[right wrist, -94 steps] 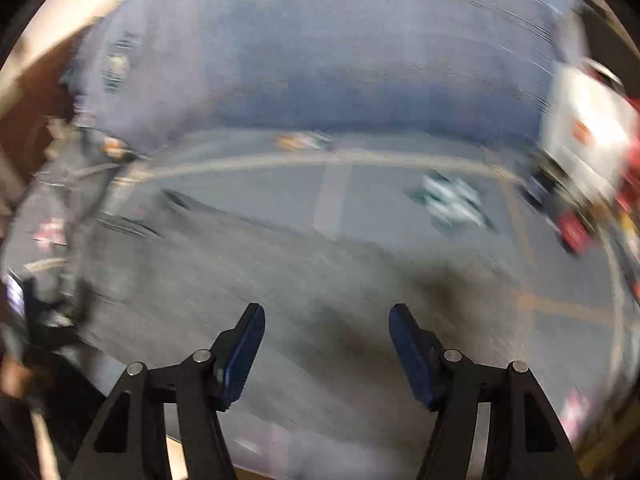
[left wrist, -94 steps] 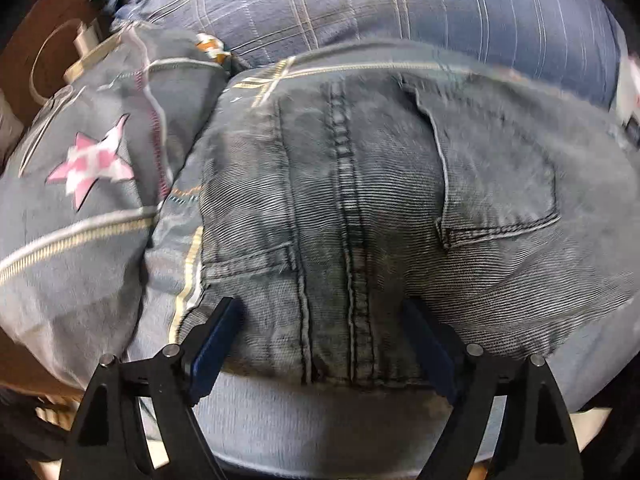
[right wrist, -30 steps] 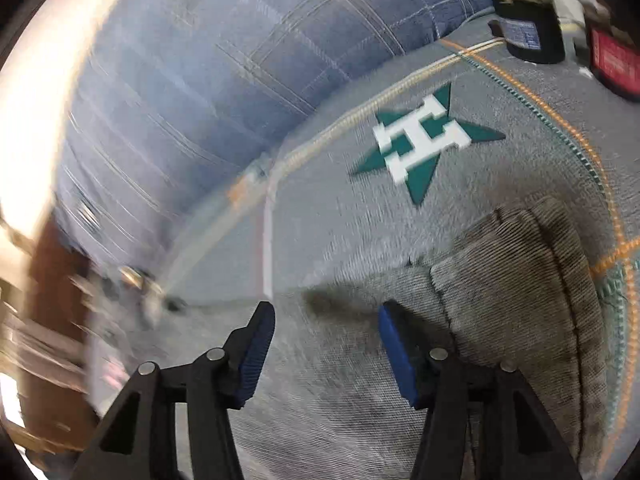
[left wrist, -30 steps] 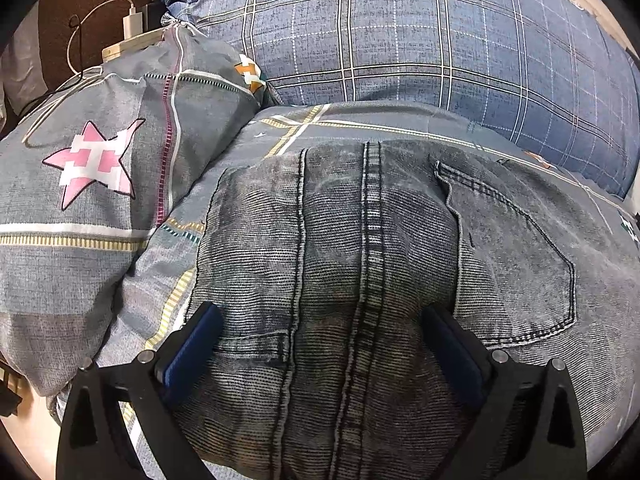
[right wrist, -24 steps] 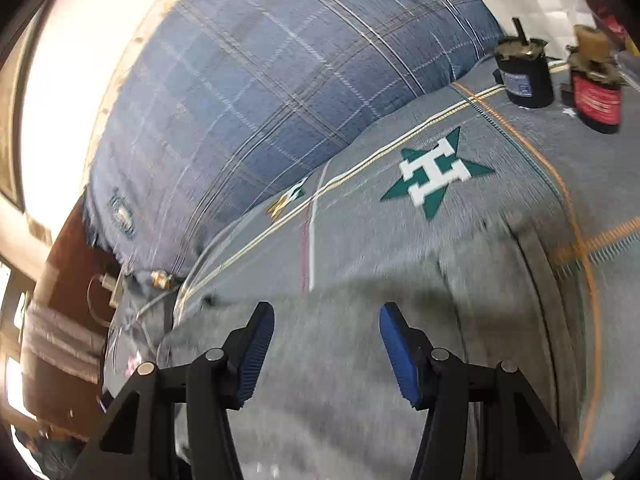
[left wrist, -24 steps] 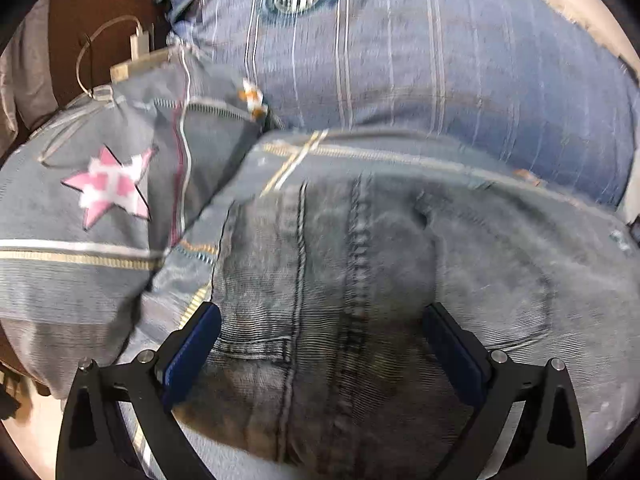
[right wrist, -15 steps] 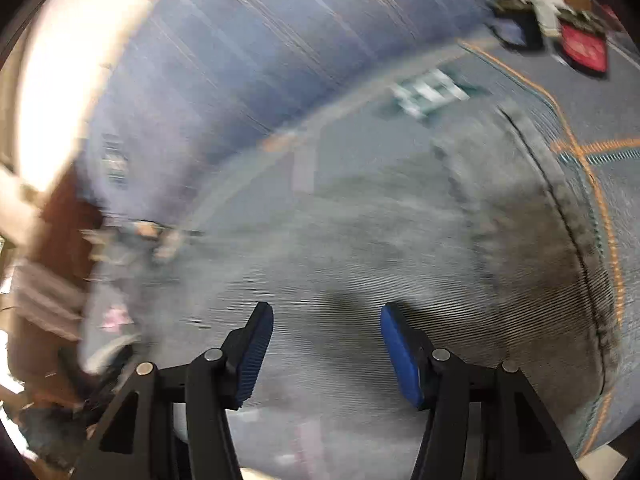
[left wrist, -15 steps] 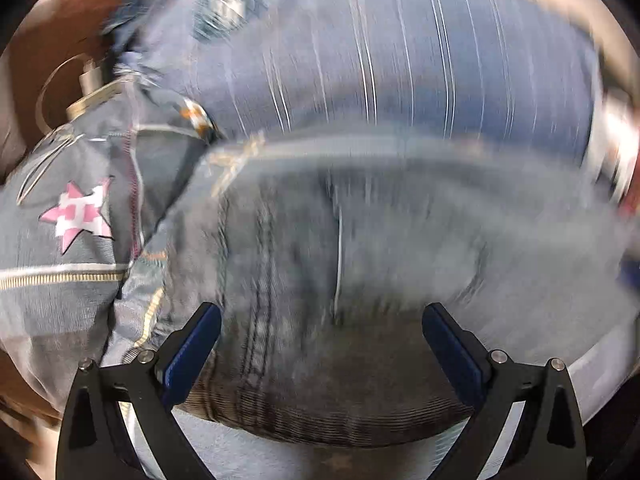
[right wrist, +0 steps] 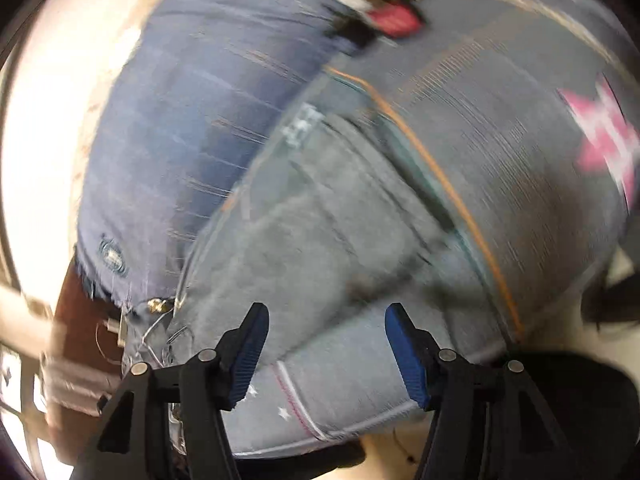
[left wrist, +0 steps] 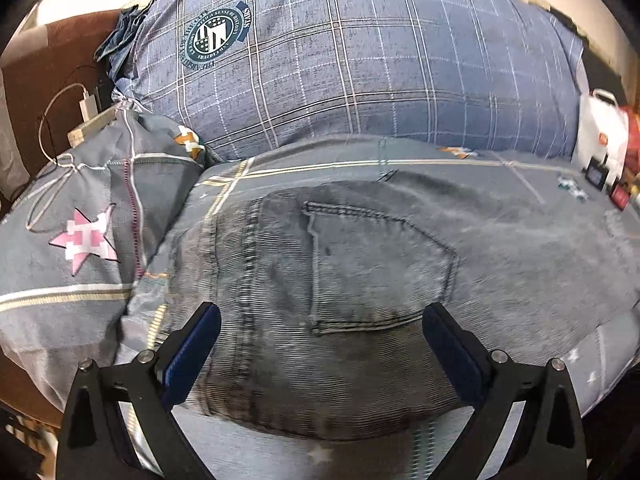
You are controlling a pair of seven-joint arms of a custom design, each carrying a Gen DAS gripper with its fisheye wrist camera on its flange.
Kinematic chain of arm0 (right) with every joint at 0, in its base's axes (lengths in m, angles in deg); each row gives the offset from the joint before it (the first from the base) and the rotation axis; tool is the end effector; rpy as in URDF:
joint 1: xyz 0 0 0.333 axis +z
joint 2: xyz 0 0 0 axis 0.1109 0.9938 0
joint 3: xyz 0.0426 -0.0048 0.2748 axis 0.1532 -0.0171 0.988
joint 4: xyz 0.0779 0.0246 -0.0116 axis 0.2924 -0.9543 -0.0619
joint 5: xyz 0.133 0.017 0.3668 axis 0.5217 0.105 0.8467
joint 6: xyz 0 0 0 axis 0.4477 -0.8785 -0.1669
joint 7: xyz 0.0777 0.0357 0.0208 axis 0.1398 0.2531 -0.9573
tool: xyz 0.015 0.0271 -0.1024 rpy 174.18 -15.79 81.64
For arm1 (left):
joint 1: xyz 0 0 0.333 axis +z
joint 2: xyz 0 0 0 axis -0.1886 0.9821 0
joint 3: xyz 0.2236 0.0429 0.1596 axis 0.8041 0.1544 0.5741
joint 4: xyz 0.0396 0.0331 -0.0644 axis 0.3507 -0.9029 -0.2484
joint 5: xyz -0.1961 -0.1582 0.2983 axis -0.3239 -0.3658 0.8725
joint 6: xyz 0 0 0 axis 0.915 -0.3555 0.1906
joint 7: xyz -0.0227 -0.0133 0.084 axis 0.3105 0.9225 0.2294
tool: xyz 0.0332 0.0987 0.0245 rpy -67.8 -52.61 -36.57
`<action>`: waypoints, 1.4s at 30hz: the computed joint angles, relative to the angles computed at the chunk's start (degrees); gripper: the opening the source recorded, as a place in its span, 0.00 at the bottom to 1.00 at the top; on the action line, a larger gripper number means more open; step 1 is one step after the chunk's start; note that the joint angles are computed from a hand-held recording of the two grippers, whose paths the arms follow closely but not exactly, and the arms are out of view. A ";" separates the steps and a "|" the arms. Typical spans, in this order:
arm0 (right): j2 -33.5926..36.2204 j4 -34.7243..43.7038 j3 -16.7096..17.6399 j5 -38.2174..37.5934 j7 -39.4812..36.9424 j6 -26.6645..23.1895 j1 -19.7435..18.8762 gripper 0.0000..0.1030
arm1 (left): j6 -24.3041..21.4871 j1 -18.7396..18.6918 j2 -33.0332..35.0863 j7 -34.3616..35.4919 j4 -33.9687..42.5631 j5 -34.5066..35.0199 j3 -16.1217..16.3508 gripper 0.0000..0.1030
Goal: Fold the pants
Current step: 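Grasp the jeans leg end with the right gripper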
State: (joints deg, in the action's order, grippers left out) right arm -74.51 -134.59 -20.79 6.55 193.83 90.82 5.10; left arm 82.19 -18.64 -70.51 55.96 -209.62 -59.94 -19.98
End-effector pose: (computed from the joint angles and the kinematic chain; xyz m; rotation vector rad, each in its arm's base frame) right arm 0.3032 0.0141 0.5679 -0.6917 2.2560 -0.0307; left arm 0.5162 -0.0882 0.5219 -1.4919 2.0446 -0.7679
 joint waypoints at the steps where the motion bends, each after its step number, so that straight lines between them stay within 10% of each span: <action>1: -0.19 -0.94 -0.02 0.23 1.10 -0.10 -0.72 0.62 | -0.36 -0.74 -0.01 0.72 0.31 -1.35 0.37 0.98; 16: 3.34 -4.77 -1.40 3.20 6.01 10.98 -3.50 0.62 | -3.29 -5.38 1.71 3.04 3.90 -5.70 -1.96 0.98; 22: 5.89 0.36 0.03 -2.37 4.47 2.51 -5.18 0.54 | -4.82 -7.28 6.34 2.05 9.54 -4.47 -6.08 0.98; 27: 8.97 2.84 0.36 -5.97 2.78 1.11 -5.39 0.55 | -8.73 -7.25 13.67 -5.56 15.37 9.49 -10.67 0.98; 29: 10.40 4.15 0.46 -6.82 2.37 0.47 -5.64 0.33 | -12.98 -7.75 17.16 -8.55 18.25 16.75 -11.58 0.99; 38: 11.91 6.30 1.26 -9.48 0.37 0.06 -5.79 0.37 | -9.77 -7.76 15.31 -2.78 18.31 4.94 -11.39 0.98; 42: 13.59 6.50 0.70 -9.89 -0.51 -0.21 -5.36 0.33 | -14.11 -9.06 20.66 -9.55 21.95 17.58 -12.01 1.00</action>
